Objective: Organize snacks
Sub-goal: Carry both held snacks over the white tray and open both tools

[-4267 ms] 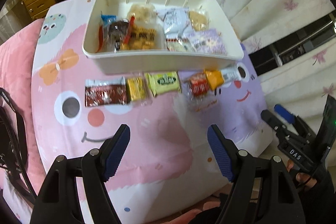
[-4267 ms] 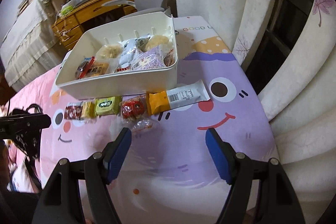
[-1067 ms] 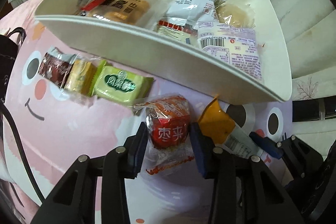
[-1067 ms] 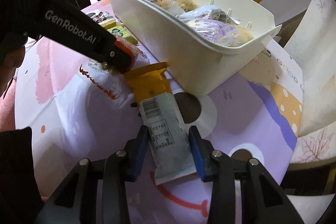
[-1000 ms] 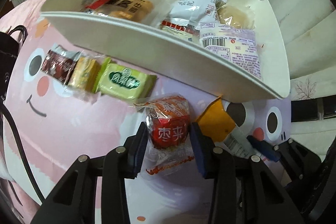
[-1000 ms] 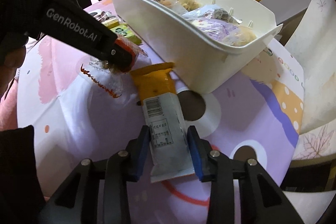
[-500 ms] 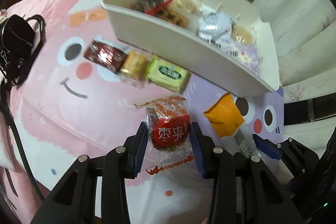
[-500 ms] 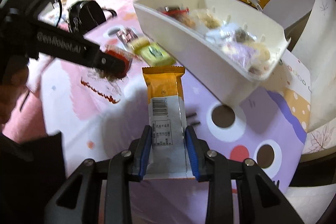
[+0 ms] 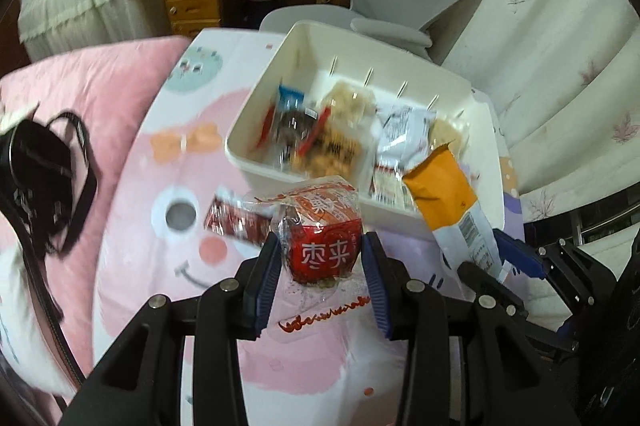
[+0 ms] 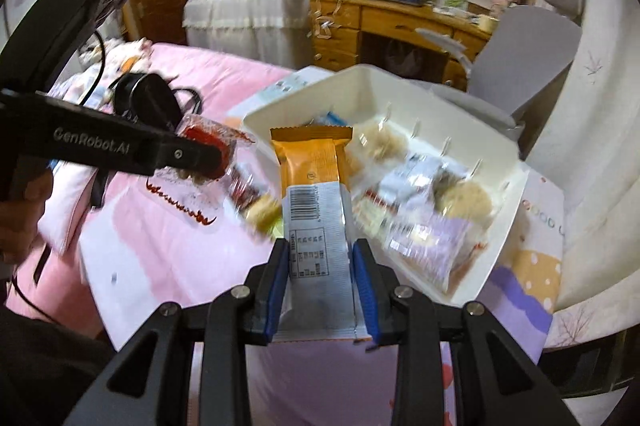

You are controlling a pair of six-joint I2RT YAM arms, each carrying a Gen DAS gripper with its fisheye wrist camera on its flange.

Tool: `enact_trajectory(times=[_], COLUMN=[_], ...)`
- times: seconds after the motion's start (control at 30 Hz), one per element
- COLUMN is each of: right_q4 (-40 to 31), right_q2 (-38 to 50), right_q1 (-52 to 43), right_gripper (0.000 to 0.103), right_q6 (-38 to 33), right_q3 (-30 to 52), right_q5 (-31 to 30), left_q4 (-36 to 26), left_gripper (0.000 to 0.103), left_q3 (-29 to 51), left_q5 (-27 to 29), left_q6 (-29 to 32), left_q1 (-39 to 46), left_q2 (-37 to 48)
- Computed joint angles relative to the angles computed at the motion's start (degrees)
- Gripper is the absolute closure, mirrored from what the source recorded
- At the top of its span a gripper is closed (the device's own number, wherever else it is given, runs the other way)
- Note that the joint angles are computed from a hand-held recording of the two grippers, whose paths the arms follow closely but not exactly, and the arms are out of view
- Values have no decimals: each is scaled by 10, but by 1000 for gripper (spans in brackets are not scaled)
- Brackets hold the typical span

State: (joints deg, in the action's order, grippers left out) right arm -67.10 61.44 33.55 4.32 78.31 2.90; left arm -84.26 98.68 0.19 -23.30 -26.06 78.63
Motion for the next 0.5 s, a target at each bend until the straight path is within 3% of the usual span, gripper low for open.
enact_trajectory(times=[0.3, 0.5], right_q4=[21, 47], right_q2=[75, 102], right_q1=[-47, -103], right_gripper=[70, 76], right_q6=[53, 73], right_q3=[62, 65], right_q5=[34, 39], left_q4=[-32, -40], left_gripper=[64, 64], left_q3=[175, 247], left_q5=[39, 58], left_q6=[114, 158], left_q1=[43, 46], left_q2=[143, 222])
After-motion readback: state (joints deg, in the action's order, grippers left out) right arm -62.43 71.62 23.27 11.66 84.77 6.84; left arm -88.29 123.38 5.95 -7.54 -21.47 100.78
